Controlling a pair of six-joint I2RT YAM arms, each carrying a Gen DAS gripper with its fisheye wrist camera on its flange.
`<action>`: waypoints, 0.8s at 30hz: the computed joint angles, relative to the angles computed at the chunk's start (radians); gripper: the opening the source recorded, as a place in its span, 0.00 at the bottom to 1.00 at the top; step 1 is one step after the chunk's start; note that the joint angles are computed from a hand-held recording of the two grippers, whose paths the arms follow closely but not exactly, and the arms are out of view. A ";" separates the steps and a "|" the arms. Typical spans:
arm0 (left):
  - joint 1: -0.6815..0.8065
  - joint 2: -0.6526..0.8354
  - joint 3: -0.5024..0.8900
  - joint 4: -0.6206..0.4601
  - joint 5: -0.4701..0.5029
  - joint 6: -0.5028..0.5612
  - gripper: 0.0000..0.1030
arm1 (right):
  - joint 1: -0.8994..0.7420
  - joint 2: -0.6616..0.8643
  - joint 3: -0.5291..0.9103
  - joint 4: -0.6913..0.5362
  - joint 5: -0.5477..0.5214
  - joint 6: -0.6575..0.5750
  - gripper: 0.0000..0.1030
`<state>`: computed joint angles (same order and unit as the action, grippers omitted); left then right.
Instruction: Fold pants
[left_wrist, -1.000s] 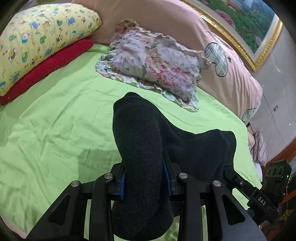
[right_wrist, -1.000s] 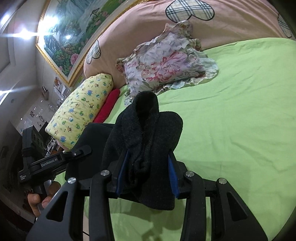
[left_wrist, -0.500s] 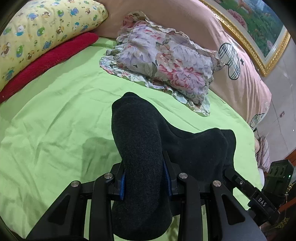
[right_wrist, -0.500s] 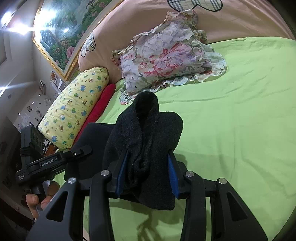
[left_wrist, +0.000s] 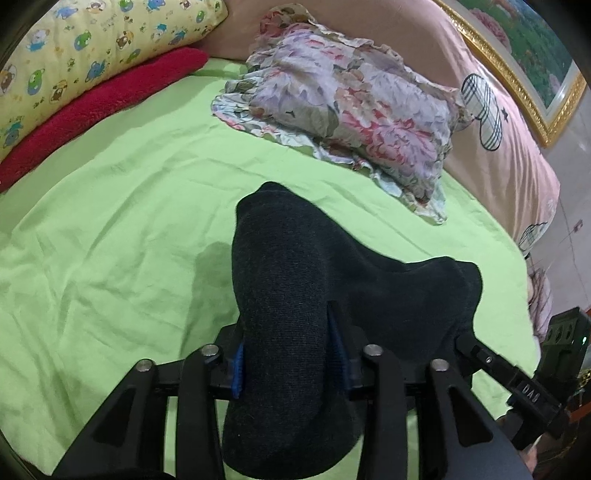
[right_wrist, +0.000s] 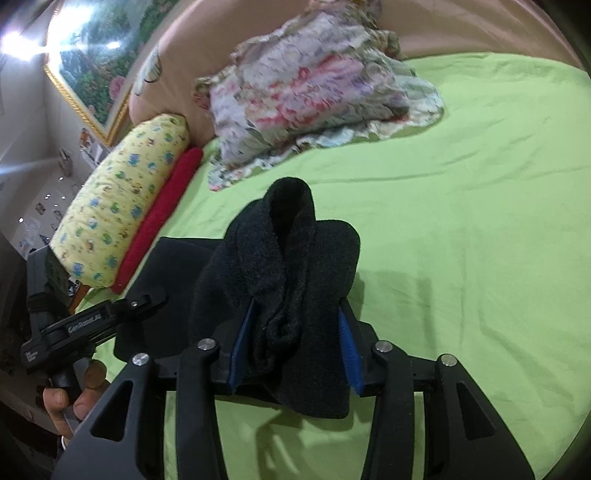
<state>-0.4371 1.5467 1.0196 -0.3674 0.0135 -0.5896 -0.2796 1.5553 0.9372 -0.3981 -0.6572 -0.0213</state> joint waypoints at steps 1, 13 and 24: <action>0.004 0.007 -0.006 0.003 -0.002 -0.001 0.47 | -0.003 0.009 0.002 0.000 0.009 0.001 0.48; 0.048 0.013 -0.111 0.104 0.045 0.008 0.72 | -0.005 0.052 -0.023 0.064 0.107 -0.035 0.65; 0.052 -0.070 -0.177 0.103 0.051 -0.032 0.76 | -0.034 0.025 -0.055 0.075 0.049 -0.018 0.70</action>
